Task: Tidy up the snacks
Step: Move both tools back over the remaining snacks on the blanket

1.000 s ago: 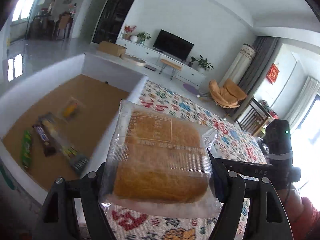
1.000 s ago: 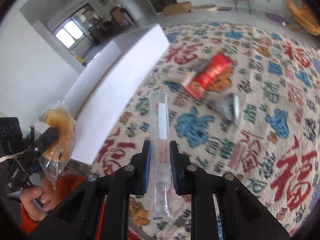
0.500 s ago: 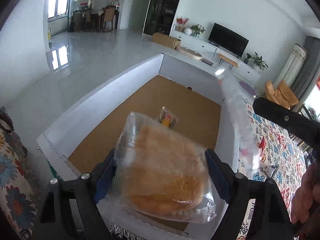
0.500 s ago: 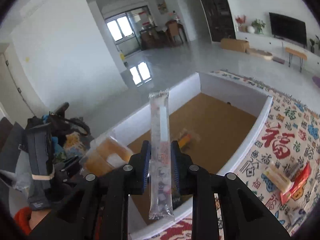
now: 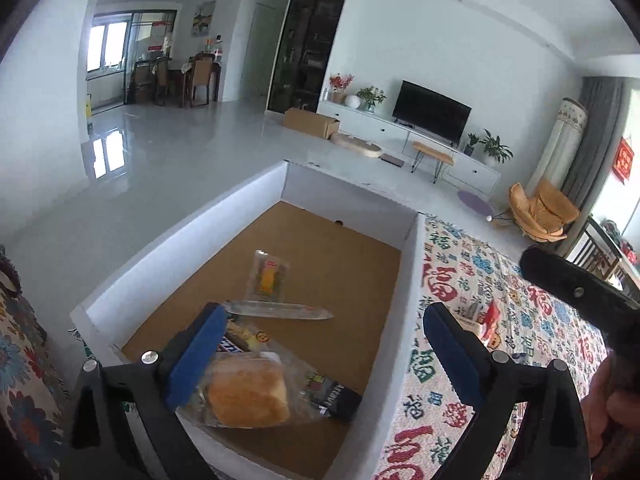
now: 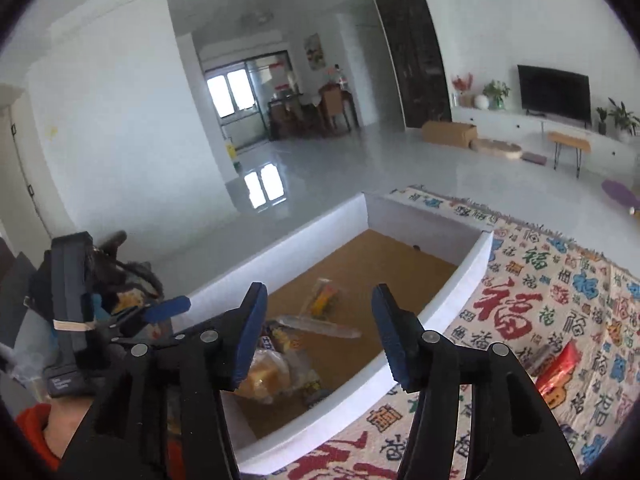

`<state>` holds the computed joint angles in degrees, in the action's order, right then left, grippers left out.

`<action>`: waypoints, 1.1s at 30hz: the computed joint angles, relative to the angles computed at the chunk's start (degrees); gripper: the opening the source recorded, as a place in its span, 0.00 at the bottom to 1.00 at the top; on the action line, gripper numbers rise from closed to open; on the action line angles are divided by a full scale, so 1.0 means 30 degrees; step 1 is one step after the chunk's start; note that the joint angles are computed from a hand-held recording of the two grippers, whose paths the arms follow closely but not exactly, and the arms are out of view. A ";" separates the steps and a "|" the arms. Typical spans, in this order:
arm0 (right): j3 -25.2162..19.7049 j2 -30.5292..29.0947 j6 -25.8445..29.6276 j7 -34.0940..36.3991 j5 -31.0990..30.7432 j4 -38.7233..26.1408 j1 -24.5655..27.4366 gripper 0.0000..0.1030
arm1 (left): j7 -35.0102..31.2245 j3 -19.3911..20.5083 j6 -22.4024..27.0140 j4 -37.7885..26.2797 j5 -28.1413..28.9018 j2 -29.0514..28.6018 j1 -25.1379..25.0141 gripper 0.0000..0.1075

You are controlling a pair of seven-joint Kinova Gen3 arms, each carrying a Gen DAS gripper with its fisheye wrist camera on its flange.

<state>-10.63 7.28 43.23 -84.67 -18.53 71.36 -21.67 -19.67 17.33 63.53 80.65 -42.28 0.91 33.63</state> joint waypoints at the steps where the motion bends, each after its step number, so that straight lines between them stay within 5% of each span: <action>1: 0.0056 -0.0311 -0.0172 0.0219 0.0070 0.0554 0.0115 0.60 | -0.0046 0.0275 -0.0022 -0.0282 -0.0172 0.0300 0.0272 0.92; 7: 0.0767 -0.1678 -0.0514 0.0901 0.0756 0.4069 0.0931 0.61 | -0.1110 0.0216 -0.0006 -0.1997 -0.0140 0.2795 0.3287 0.92; 13: 0.2287 -0.3700 -0.0883 0.1125 0.0127 0.8427 0.2780 0.61 | -0.1845 0.0041 -0.1144 -0.2624 0.1055 0.4564 0.4442 0.93; 19: 0.2664 -0.5647 -0.1237 -0.1321 0.3206 1.2308 0.4582 0.61 | -0.2791 -0.0788 -0.1736 -0.3469 0.2178 0.6250 0.5612 0.93; 28: 0.3886 -0.6268 -0.2223 -0.2164 0.2909 1.4929 0.5135 0.61 | -0.3957 -0.2862 -0.0904 -0.4817 0.3232 0.8929 0.7172 0.93; 33: 0.2350 -0.6296 -0.2548 -0.3864 0.4853 1.5048 0.5545 0.73 | -0.3543 -0.3961 -0.0724 -0.4058 0.3738 0.9003 0.7529 0.92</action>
